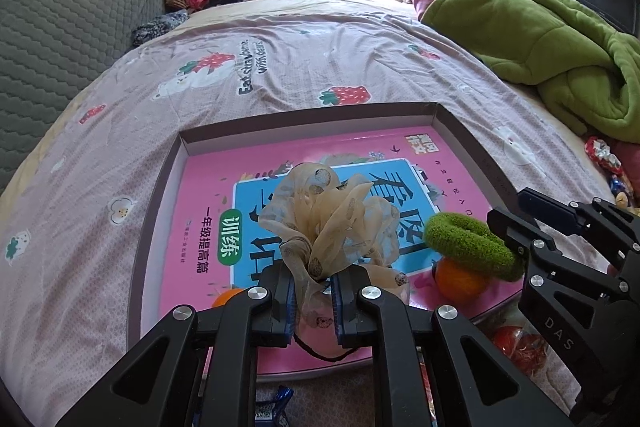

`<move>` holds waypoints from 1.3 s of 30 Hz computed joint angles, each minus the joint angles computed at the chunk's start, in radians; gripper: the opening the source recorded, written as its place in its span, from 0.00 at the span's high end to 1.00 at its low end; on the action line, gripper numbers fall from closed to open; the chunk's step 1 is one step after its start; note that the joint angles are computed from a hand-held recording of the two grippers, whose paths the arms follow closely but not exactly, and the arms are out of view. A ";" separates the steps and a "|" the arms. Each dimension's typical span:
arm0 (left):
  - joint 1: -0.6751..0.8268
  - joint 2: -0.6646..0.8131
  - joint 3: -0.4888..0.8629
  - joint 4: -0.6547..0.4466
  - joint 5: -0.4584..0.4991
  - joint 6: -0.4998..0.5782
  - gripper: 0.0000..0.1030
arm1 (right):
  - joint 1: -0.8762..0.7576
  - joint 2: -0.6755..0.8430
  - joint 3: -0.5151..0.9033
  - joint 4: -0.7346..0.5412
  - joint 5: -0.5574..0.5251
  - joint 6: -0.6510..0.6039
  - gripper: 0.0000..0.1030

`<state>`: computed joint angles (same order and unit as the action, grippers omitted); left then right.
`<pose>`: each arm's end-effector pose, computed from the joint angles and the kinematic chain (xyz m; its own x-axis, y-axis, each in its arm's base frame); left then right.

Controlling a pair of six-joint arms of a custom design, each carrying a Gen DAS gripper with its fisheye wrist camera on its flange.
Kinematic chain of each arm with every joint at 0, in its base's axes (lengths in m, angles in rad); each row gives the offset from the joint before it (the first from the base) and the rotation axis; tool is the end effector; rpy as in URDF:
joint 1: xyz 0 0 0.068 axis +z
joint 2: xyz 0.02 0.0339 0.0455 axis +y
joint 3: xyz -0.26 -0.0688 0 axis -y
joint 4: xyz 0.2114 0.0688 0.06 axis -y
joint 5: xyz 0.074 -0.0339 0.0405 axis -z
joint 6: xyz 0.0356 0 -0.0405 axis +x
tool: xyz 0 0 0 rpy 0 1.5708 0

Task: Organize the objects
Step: 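Lift and carry the ring and bath puff over the pink box with both tools, then lower the ring and puff into the box and open both tools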

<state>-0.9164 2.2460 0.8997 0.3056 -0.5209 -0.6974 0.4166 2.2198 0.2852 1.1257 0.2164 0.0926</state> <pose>0.2217 -0.2598 0.0332 -0.7461 0.0574 -0.6633 0.0728 0.9973 0.0044 0.2162 0.0873 0.0230 -0.6828 -0.2034 -0.7017 -0.1974 0.9761 -0.0909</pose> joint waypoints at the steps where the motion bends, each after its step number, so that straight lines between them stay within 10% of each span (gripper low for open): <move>1: 0.001 0.002 0.003 -0.002 -0.001 0.001 0.85 | -0.004 -0.003 -0.001 -0.002 -0.002 0.003 0.68; 39: 0.046 -0.080 0.076 -0.261 0.063 -0.005 0.36 | 0.086 -0.200 -0.107 -0.020 0.004 0.055 0.64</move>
<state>-0.8704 2.1665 0.9757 0.0450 -0.4577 -0.7022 0.5023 2.0199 0.1786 1.1055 0.2207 0.1472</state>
